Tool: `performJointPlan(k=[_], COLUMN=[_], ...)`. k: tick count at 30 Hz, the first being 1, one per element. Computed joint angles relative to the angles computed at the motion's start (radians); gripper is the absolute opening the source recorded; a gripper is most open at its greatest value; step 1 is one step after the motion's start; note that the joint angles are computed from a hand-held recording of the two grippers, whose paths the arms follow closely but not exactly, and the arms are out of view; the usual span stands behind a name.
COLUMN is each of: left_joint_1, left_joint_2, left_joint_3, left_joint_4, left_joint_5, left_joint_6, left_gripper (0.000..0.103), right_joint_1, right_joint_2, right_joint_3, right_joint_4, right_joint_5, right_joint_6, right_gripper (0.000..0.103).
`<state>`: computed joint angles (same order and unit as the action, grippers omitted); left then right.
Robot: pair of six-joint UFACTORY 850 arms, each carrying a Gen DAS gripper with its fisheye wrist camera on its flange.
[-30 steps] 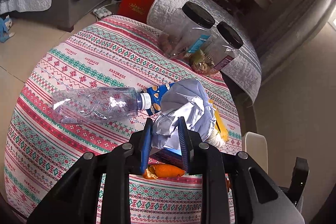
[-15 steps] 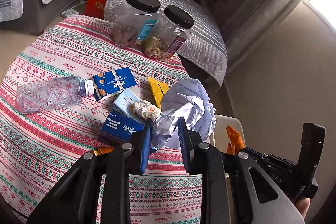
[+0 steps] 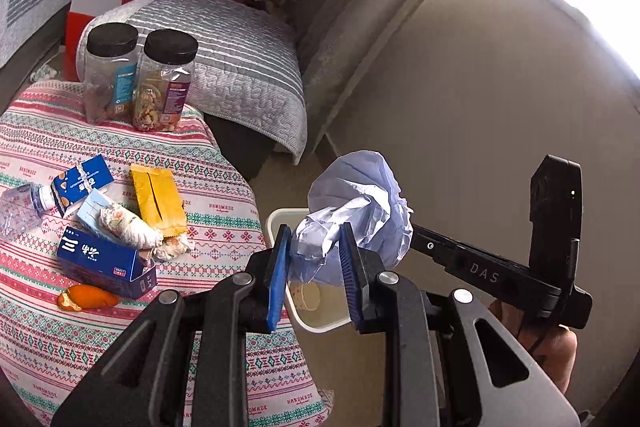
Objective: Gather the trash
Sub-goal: 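Carry the peel and paper over the bin and open both tools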
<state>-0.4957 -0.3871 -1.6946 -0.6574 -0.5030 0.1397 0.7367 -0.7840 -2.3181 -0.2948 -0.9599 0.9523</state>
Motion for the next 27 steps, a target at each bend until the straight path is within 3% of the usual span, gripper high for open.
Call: performJointPlan(k=[7,12,24,27], left_joint_1=[-0.072,-0.113,-0.157,-0.165], left_joint_2=[-0.119,-0.209,-0.400,-0.445], left_joint_3=[-0.143,-0.235,-0.421,-0.471], left_joint_4=[0.164,0.245,0.384,0.418], left_joint_5=[-0.044,-0.091,-0.169,-0.195], left_joint_6=[-0.139,-0.208,-0.308,-0.328], left_gripper=[0.025,0.025,0.026,0.032], right_joint_1=[-0.019,-0.044,-0.094,-0.102], right_joint_2=[0.169,0.212,0.174,0.164], right_joint_3=[0.245,0.326,0.315,0.306], right_joint_4=[-0.111,-0.110,-0.015,-0.004], right_joint_5=[0.074,0.070,0.008,-0.001], right_joint_6=[0.132,0.158,0.102,0.099], right_gripper=[0.008,0.008,0.008,0.008])
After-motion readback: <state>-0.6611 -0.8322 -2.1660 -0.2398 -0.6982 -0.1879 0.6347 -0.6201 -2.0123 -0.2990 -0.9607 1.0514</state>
